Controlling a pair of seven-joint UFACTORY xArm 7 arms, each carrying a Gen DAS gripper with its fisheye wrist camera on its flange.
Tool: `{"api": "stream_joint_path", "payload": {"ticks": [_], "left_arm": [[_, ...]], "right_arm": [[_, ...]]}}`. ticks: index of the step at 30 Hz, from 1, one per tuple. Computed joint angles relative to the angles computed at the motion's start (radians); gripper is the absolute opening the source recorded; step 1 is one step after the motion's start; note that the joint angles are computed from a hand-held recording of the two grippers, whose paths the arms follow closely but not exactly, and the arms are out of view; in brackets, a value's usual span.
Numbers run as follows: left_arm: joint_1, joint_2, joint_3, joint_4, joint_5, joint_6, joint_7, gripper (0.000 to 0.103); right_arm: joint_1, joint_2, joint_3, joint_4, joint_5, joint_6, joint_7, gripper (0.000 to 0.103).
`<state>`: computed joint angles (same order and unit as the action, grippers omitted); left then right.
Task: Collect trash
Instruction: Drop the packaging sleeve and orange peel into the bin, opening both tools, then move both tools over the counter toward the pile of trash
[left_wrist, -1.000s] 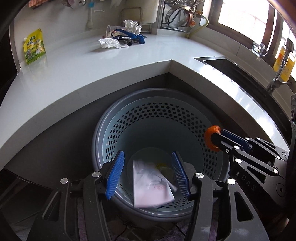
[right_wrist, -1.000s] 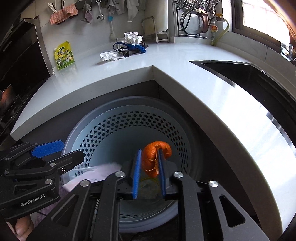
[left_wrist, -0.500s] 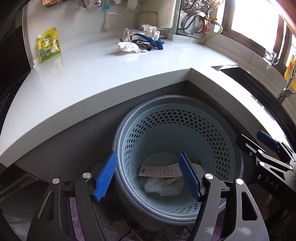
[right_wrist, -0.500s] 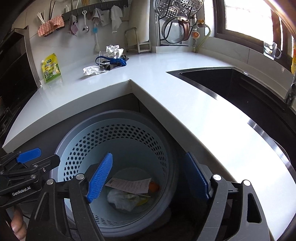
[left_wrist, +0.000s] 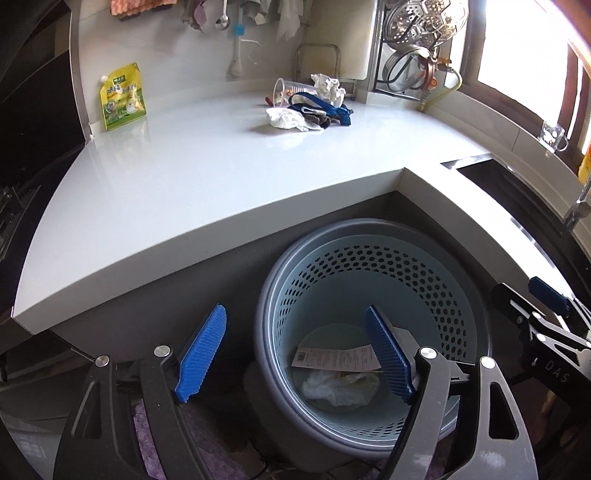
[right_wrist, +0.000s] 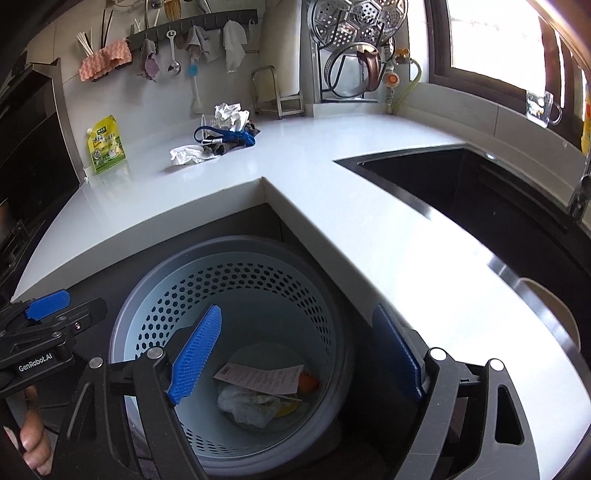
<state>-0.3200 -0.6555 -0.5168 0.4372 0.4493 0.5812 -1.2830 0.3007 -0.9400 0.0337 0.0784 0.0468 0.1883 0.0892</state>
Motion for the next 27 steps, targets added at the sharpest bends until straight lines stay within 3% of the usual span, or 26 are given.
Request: {"api": "stream_joint_path", "payload": {"ticks": [3, 6, 10, 16, 21, 25, 27], "left_arm": [[0.019, -0.023, 0.003, 0.01, 0.017, 0.021, 0.002, 0.078], [0.058, -0.047, 0.003, 0.03, 0.048, 0.033, 0.006, 0.08], [0.127, -0.062, 0.019, 0.078, 0.096, 0.026, 0.031, 0.081], [0.266, -0.055, 0.027, 0.195, 0.17, 0.002, 0.07, 0.089], [0.391, 0.006, -0.017, 0.278, 0.251, -0.033, 0.041, 0.093], [0.424, 0.109, -0.009, 0.311, 0.284, -0.057, 0.015, 0.093], [0.434, 0.16, -0.002, 0.336, 0.322, -0.049, 0.0, 0.093]], "right_arm": [[-0.108, -0.043, 0.119, 0.026, -0.07, 0.005, 0.028, 0.08], [-0.201, -0.045, 0.19, 0.07, -0.145, -0.053, 0.037, 0.08], [-0.261, 0.03, 0.18, 0.149, -0.187, -0.194, 0.023, 0.08], [-0.237, 0.252, 0.112, 0.331, -0.172, -0.377, -0.036, 0.086], [-0.133, 0.472, 0.051, 0.498, -0.141, -0.367, -0.068, 0.086], [-0.173, 0.626, 0.135, 0.594, -0.136, -0.376, -0.098, 0.086], [-0.085, 0.701, 0.075, 0.655, -0.139, -0.339, -0.117, 0.086]]}}
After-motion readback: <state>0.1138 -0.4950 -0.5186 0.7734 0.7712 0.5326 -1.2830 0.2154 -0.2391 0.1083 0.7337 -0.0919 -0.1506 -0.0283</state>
